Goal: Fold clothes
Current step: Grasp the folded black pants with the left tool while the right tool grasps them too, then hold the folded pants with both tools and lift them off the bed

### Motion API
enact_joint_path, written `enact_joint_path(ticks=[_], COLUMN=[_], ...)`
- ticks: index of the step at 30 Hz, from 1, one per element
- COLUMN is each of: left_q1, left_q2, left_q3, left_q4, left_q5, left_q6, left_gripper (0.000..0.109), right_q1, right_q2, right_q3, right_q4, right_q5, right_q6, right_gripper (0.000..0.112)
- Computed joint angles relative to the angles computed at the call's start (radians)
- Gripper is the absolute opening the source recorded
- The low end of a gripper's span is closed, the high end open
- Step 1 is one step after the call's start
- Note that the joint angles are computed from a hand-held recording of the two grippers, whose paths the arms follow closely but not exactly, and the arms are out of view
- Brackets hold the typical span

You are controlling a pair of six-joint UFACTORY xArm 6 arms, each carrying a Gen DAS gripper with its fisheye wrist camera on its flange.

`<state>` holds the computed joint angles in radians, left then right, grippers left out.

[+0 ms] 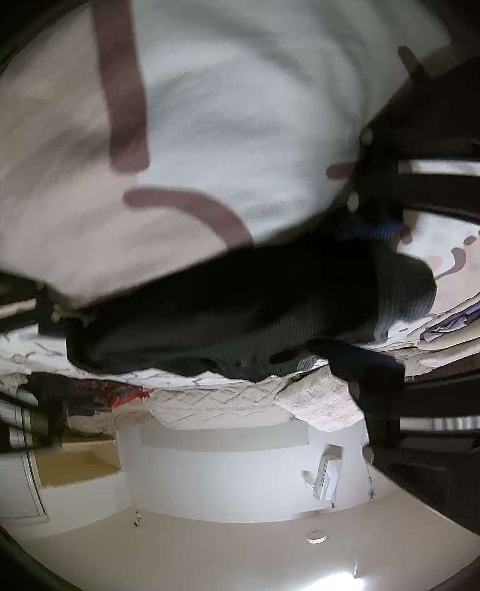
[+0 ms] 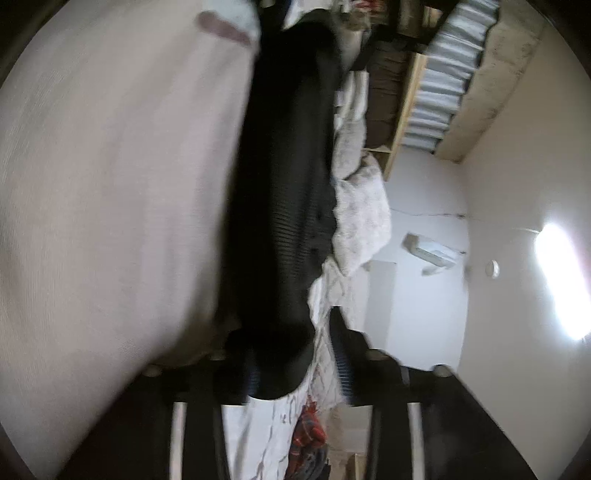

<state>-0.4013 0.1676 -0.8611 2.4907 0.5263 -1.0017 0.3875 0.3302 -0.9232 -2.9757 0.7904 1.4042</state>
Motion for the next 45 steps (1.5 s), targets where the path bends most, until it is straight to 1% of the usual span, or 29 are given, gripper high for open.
enact_joint_path(ticks=[1,2,3,5,7,9,14,16,20,24,28,33,36,40,43,45], left_q1=[-0.002,-0.003,-0.002,-0.001,-0.002,-0.013,-0.041,-0.045,-0.057,-0.056,-0.052,-0.036,-0.027,-0.02,-0.012,-0.009], left_q2=[0.002,0.005,0.01,0.018,0.02,0.026,0.057,0.071,0.101,0.118,0.128,0.129,0.128,0.135,0.134,0.134], left_q3=[0.007,0.012,0.01,0.005,0.007,0.014,0.016,0.009,-0.003,-0.02,-0.034,-0.055,-0.067,-0.083,-0.088,-0.087], left_q4=[0.018,0.044,0.045,0.047,0.04,0.02,-0.036,-0.043,-0.071,-0.075,-0.08,-0.075,-0.068,-0.063,-0.015,0.013], left_q5=[0.013,0.032,0.039,0.053,0.071,0.097,0.184,0.21,0.257,0.259,0.247,0.201,0.168,0.141,0.133,0.136], left_q6=[-0.006,-0.023,-0.028,-0.036,-0.036,-0.029,-0.015,-0.019,-0.025,-0.027,-0.033,-0.08,-0.106,-0.118,-0.161,-0.183], left_gripper=[0.036,0.036,0.036,0.037,0.038,0.037,0.037,0.036,0.034,0.034,0.034,0.034,0.034,0.034,0.034,0.036], right_q1=[-0.001,-0.004,-0.007,-0.013,-0.018,-0.016,0.005,0.01,0.014,0.011,0.003,-0.005,-0.007,-0.001,0.006,0.005], right_q2=[-0.009,-0.018,-0.026,-0.035,-0.031,-0.022,0.049,0.068,0.083,0.084,0.079,0.075,0.072,0.069,0.065,0.063], right_q3=[0.003,0.001,-0.002,-0.012,-0.013,-0.004,-0.024,-0.036,-0.027,-0.025,-0.041,-0.021,0.0,0.021,0.014,0.006], right_q4=[0.0,-0.001,-0.001,0.006,-0.013,-0.033,0.013,0.033,0.036,0.034,-0.007,-0.087,-0.111,-0.103,-0.076,-0.064], right_q5=[-0.003,-0.023,-0.044,-0.091,-0.097,-0.075,0.014,0.03,0.085,0.082,0.035,0.08,0.118,0.161,0.144,0.119], right_q6=[0.009,0.011,0.011,-0.017,-0.036,-0.042,-0.116,-0.129,-0.101,-0.078,-0.034,0.015,0.004,-0.059,-0.094,-0.09], right_gripper=[0.048,0.054,0.057,0.058,0.058,0.058,0.057,0.057,0.055,0.051,0.048,0.047,0.047,0.048,0.048,0.048])
